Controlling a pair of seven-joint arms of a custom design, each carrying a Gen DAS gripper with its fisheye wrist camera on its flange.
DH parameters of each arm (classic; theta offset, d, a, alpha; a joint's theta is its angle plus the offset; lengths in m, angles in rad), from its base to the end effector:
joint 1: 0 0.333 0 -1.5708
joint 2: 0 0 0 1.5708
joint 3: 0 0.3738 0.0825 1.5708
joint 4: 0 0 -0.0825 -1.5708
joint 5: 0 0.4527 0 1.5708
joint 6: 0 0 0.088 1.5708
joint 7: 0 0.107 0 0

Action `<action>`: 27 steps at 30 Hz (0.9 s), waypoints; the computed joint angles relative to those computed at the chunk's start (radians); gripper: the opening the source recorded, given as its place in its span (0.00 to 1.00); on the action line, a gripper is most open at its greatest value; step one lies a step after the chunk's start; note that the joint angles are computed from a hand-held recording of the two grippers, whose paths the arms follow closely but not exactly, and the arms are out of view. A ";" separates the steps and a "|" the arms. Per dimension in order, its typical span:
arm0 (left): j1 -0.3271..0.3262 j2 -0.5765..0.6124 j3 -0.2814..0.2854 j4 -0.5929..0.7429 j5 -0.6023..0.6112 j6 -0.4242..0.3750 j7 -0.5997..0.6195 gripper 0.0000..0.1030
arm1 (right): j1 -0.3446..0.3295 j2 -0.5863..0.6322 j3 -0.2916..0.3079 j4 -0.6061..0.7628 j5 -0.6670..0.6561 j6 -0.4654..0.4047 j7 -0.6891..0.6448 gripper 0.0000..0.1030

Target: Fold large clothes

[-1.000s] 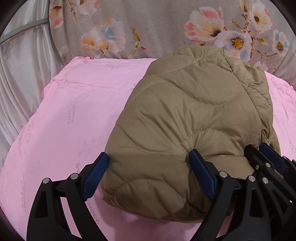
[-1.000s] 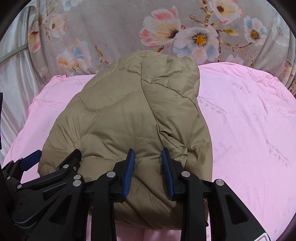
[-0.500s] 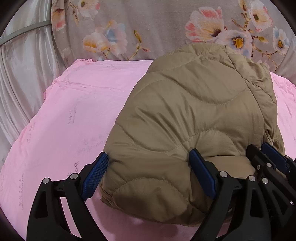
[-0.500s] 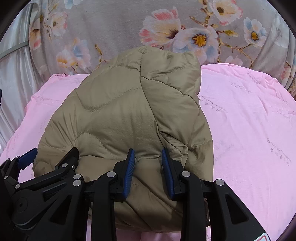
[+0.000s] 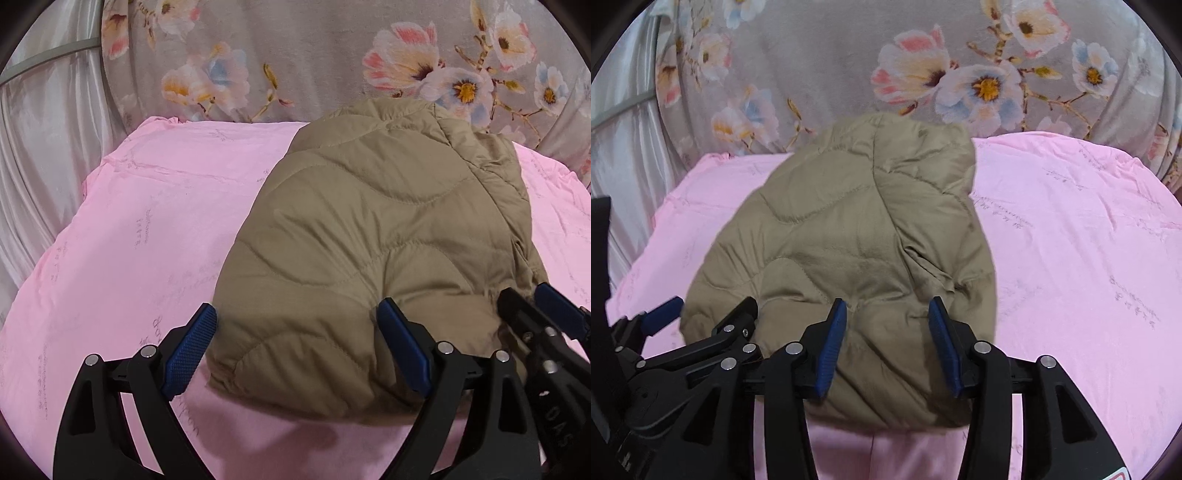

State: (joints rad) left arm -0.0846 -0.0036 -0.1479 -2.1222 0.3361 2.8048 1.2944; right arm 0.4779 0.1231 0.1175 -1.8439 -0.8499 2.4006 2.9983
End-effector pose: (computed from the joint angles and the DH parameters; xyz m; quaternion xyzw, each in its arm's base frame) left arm 0.6241 -0.1640 0.5124 -0.5808 0.7360 -0.2326 0.2588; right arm 0.5870 0.3867 0.5379 -0.5414 0.7471 -0.2782 0.2671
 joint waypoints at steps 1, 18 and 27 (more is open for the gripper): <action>-0.001 -0.010 0.002 -0.006 -0.008 -0.006 0.006 0.84 | 0.007 -0.007 0.002 -0.001 -0.007 -0.041 0.002 0.45; -0.007 -0.071 0.016 -0.067 -0.014 -0.045 0.017 0.85 | 0.000 -0.015 0.020 -0.025 0.114 -0.109 -0.083 0.54; -0.012 -0.118 0.020 -0.118 0.021 -0.039 0.001 0.86 | 0.019 -0.070 0.039 -0.076 0.107 -0.162 -0.097 0.63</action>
State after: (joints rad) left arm -0.0961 -0.1217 -0.1278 -2.2405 0.3574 2.7656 1.2954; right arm 0.4967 0.0532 0.1563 -1.9199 -0.7431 2.2385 2.9011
